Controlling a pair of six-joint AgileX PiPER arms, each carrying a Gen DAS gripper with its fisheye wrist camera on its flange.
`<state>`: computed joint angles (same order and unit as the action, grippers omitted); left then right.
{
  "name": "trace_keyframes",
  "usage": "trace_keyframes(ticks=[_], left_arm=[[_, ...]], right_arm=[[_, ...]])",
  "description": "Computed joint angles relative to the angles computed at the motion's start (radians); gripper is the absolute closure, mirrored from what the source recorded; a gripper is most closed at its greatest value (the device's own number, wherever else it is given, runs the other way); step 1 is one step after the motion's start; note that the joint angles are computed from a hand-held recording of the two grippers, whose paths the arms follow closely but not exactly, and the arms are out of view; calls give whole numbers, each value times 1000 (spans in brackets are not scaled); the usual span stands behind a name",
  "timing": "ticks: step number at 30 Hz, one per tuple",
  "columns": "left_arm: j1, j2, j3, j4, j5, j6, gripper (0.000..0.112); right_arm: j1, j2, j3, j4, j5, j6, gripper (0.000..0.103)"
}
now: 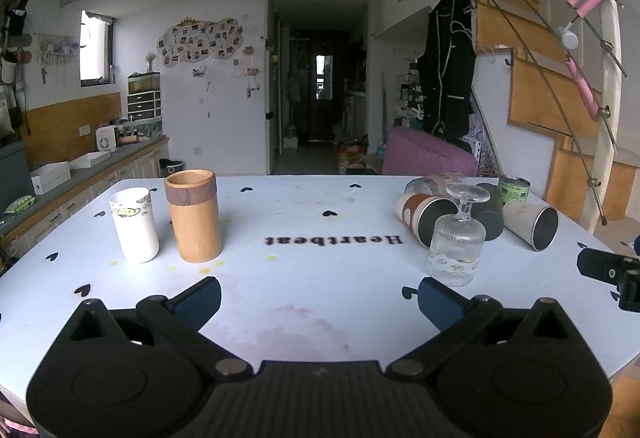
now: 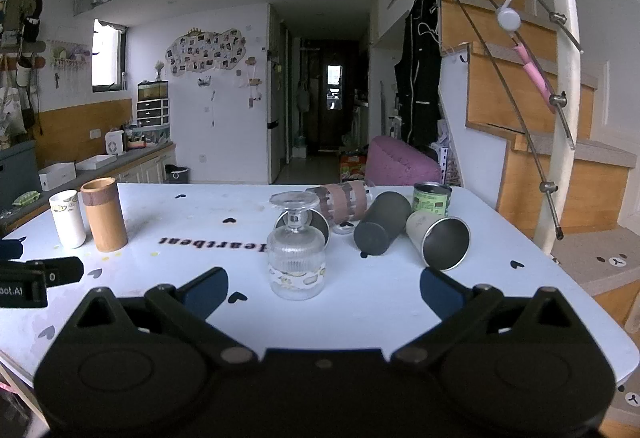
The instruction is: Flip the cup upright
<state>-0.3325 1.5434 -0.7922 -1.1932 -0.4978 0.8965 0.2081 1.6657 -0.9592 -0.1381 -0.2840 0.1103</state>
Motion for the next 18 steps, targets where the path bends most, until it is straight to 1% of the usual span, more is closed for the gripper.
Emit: trace_keyframes(ticks=[18], left_arm=[[7,-2,7,8,3,-11,9]], right_arm=[[1,4,-1,-7,-1,1,0]])
